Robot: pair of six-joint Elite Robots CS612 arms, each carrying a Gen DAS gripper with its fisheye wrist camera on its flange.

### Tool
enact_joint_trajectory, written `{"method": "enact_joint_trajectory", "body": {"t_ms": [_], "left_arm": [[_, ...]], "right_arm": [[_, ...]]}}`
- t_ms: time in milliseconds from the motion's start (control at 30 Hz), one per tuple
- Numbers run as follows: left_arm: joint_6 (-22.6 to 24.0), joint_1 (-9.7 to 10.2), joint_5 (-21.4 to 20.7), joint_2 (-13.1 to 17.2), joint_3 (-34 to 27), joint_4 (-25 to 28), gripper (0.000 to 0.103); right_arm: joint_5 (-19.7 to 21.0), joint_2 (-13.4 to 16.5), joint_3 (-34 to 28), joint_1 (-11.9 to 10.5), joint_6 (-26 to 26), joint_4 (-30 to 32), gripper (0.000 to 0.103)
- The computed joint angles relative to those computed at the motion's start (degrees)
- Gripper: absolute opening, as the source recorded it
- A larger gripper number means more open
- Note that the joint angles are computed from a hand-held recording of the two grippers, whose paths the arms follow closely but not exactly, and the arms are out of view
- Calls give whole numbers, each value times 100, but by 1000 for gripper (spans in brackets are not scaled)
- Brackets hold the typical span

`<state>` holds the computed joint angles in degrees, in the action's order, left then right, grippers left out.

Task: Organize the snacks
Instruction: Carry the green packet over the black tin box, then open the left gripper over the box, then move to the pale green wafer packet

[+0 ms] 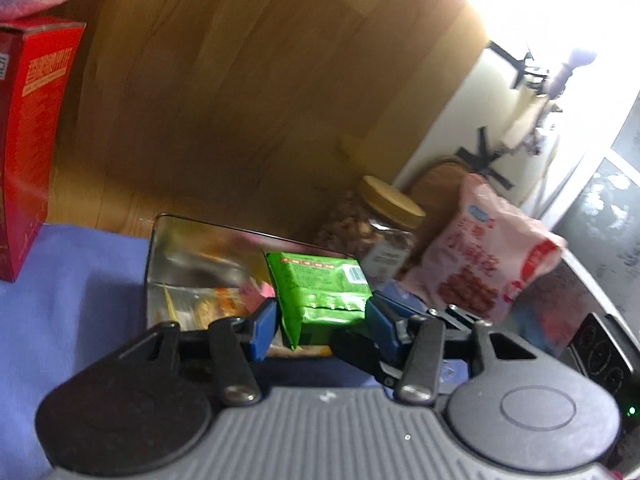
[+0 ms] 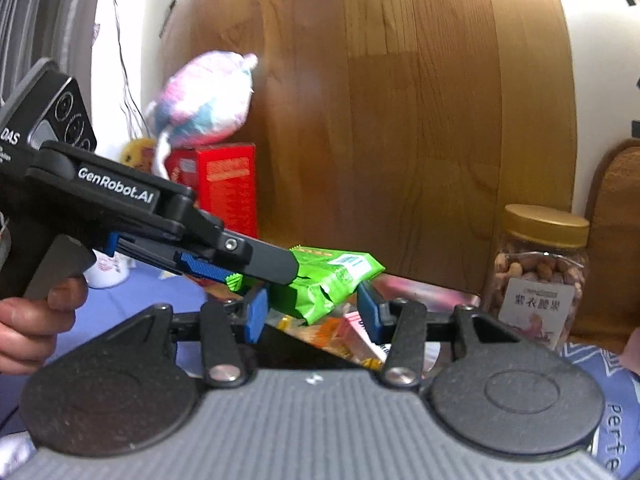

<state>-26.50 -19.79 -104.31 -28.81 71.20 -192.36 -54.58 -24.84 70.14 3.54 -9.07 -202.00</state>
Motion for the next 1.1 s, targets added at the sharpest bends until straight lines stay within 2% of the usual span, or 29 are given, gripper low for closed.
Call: {"method": "enact_joint_trajectory", "body": {"t_ms": [133, 200, 333, 400, 467, 533, 567, 600, 667, 700, 767, 833, 933, 1100], "left_arm": [[33, -2, 200, 126, -249, 346, 51], [101, 4, 263, 96, -171, 179, 53], [200, 53, 273, -124, 349, -478, 54], [247, 77, 240, -225, 608, -627, 54], [285, 85, 250, -285, 797, -575, 54], [187, 94, 287, -285, 859, -369, 54], [33, 110, 246, -259, 839, -197, 54], [-101, 135, 140, -222, 796, -56, 54], [-284, 160, 0, -157, 705, 284, 51], [-314, 152, 5, -154, 693, 467, 49], [-268, 130, -18, -171, 767, 455, 36], [-220, 115, -123, -227, 882, 315, 27], [-179, 61, -157, -330, 1081, 214, 23], [39, -64, -284, -451, 1428, 123, 23]], "right_arm": [[-362, 106, -215, 85, -215, 267, 54], [-439, 98, -186, 82, -133, 179, 54], [-235, -48, 205, -35, 180, -319, 54], [159, -207, 520, -113, 163, -188, 54], [534, -359, 846, -140, -181, 79, 56], [698, -476, 1084, -97, -654, 437, 60], [758, -526, 1173, -60, -912, 664, 66], [739, -562, 1240, -5, -1144, 843, 74], [512, -595, 1302, 109, -1370, 1043, 77], [445, -609, 1299, 150, -1430, 1218, 77], [361, -626, 1270, 177, -1358, 1490, 73], [502, -673, 1309, 134, -1373, 1730, 59], [499, -777, 1491, 65, -1433, 1702, 58], [408, -961, 1901, -78, -1644, 1617, 59]]}}
